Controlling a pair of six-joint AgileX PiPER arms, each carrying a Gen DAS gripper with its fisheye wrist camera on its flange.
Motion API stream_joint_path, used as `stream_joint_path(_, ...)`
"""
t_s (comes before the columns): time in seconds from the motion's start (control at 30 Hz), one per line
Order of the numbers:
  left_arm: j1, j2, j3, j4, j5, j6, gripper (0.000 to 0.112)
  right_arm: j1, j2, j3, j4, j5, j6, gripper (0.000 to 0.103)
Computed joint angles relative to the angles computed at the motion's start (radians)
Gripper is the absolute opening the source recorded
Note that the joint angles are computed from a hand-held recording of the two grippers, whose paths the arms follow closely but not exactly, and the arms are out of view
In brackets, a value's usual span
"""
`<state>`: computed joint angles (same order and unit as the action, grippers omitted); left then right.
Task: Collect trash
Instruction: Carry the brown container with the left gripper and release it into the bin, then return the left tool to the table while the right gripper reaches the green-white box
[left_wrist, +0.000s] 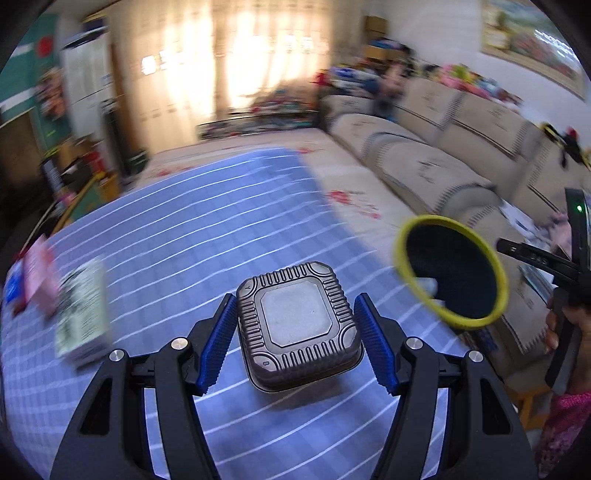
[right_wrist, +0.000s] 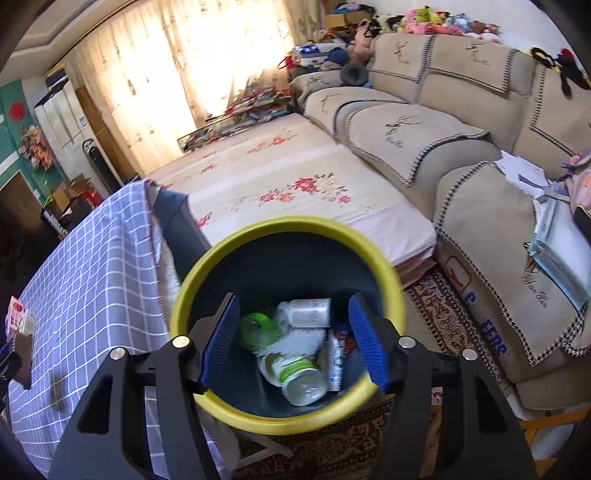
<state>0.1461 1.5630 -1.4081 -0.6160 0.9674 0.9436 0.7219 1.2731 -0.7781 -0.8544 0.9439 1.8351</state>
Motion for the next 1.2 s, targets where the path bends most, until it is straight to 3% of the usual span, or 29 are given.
stream_joint_path(0.33,-0.452,0.096,-0.098,0.135,-0.058,-0.201,0.065,-0.008,-0.185,0.140,0.022,0.080,0.033,0.061)
stream_joint_path(0.63,-0.661,0.350,-0.323,0.266,-0.053,-0.385,0.067,0.037,-0.280,0.182,0.040,0.184,0.055,0.063)
stream_joint_path(0.77,-0.665,0.428,-0.396,0.254,-0.030,-0.420,0.079,0.059,-0.288,0.175,0.045,0.218,0.058,0.064)
stream_joint_path(0.87,-0.630,0.413,-0.388,0.214,-0.028,-0.398,0.083,0.067,-0.279,0.163,0.044,0.226,0.056,0.064)
stream_joint_path(1.03,-0.523,0.282,-0.294,0.125,-0.032,-0.320,0.086,0.070,-0.232,0.136,0.037,0.194,0.056,0.064)
stream_joint_path(1.2,-0.338,0.104,-0.160,0.010,-0.010,-0.211,0.090,0.076,-0.144,0.087,0.033,0.127,0.040,0.064)
